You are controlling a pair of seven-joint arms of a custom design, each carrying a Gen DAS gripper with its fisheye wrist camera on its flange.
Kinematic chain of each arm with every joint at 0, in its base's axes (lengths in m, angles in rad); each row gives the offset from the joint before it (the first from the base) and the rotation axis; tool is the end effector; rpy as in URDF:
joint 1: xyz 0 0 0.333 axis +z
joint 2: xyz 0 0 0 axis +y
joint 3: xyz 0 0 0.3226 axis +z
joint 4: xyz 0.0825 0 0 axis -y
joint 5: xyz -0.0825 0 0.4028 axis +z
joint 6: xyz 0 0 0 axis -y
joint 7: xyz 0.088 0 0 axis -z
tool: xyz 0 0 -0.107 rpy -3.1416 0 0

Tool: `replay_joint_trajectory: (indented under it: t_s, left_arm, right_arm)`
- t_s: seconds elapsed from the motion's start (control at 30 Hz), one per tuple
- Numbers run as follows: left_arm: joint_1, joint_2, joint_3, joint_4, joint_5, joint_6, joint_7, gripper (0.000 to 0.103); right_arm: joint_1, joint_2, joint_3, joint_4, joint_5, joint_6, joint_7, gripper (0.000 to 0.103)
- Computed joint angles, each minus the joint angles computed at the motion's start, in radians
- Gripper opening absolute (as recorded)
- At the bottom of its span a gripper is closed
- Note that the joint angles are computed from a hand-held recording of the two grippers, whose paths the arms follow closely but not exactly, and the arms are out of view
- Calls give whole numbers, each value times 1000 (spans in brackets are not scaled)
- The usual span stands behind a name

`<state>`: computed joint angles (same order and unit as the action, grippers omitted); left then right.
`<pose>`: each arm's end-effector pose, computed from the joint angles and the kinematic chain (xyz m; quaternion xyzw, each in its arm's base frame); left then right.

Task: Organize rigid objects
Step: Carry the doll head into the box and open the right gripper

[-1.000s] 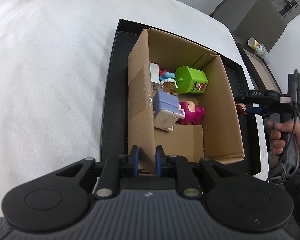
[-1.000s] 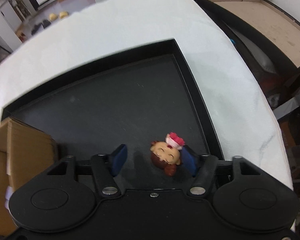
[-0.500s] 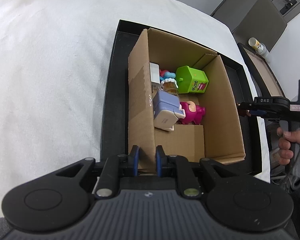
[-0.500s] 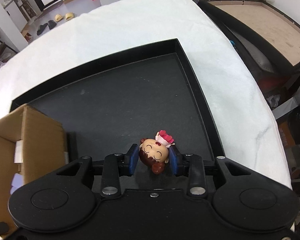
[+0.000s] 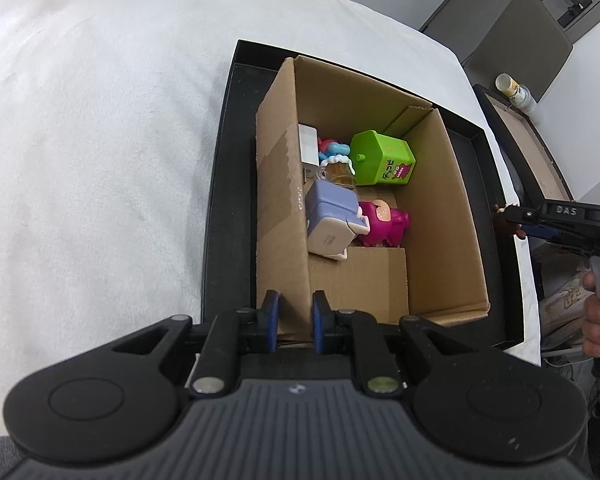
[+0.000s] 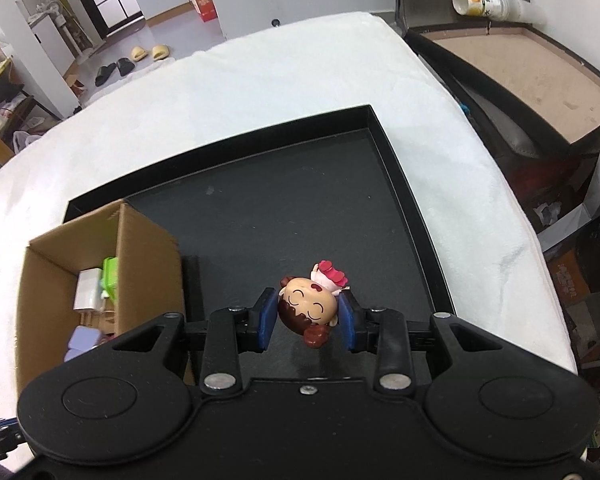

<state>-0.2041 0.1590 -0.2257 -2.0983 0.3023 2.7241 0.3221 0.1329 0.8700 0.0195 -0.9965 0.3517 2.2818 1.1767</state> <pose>0.5623 -0.2657 0.3925 -0.8538 0.4598 -0.2362 0.0621 0.8234 0.1282 0.3787 -0.7948 0.5492 -0.0613 0.2509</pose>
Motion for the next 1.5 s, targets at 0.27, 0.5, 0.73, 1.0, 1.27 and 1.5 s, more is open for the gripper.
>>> replay_joint_trajectory:
  t_s: [0.27,0.5,0.73,1.0,1.27,1.5]
  left_arm:
    - [3,-3,-2,-5,-10,6,8,16]
    - [3,-6,-2,-9,-16,10,10,16]
    - [2,-8,-2,-10,-16,9,12,16]
    - [4,-11,-3,-18,-21,22,13,16]
    - [8,-17,-4,-30,-36,41,21,16]
    - [12,-24,-5,-44,-50,59,31,16]
  right_arm:
    - [-9,-87,21,-115,47,50,-52,33]
    - [-7,-131,35,-168,88,70,-92,33]
    - [-4,-176,54,-214,135,66,-137,33]
    - [12,-194,60,-223,161,58,-168,33]
    - [39,-208,66,-235,166,54,-180,33]
    - [57,-201,81,-217,182,-6,-166,33]
